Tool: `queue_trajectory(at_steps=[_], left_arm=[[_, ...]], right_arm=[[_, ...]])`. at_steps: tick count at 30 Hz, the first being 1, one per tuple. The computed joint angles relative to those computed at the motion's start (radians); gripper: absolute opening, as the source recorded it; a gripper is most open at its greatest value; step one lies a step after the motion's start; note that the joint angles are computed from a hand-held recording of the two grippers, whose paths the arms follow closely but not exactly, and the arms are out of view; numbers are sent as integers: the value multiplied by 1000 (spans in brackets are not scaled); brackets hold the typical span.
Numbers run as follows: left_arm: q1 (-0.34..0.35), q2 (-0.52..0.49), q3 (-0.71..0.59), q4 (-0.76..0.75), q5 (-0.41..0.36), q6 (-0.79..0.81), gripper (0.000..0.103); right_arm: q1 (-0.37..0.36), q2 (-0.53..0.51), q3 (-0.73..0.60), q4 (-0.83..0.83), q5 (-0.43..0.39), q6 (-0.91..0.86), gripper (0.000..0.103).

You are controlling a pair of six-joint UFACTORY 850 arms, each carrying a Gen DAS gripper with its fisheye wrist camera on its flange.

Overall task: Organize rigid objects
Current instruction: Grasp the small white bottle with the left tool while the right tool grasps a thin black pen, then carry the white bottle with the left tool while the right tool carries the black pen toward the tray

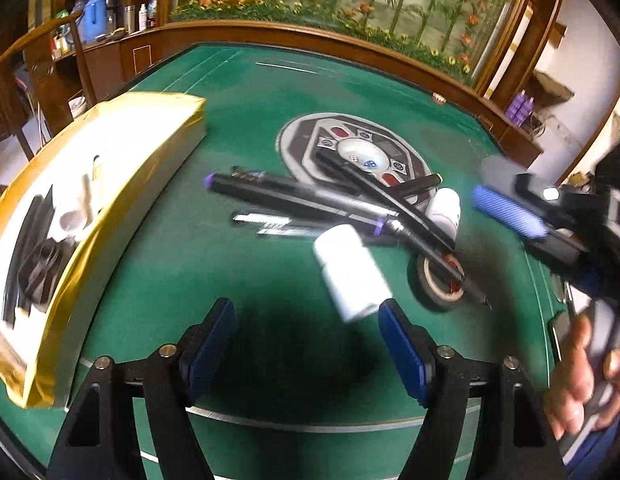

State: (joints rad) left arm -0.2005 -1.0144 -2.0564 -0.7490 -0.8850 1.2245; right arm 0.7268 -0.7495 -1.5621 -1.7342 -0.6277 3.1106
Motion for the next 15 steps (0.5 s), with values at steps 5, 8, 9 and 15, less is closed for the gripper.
queue_trajectory(at_steps=[5,8,9,15], left_arm=[[-54,-12,-19,99,79,-117,79],[-69,-41,-51,146,74,-145,61],[-71,-50,-58,161,77,-155,45],[-41,2,54,78,184,20,35]], right_arm=[[0,32,37,55,-42,-28,38],[2,27,18,110,-36,-97,38],[-2,21,5,134,-21,-140,38],[-4,-30,-104,414,20,-545,38]])
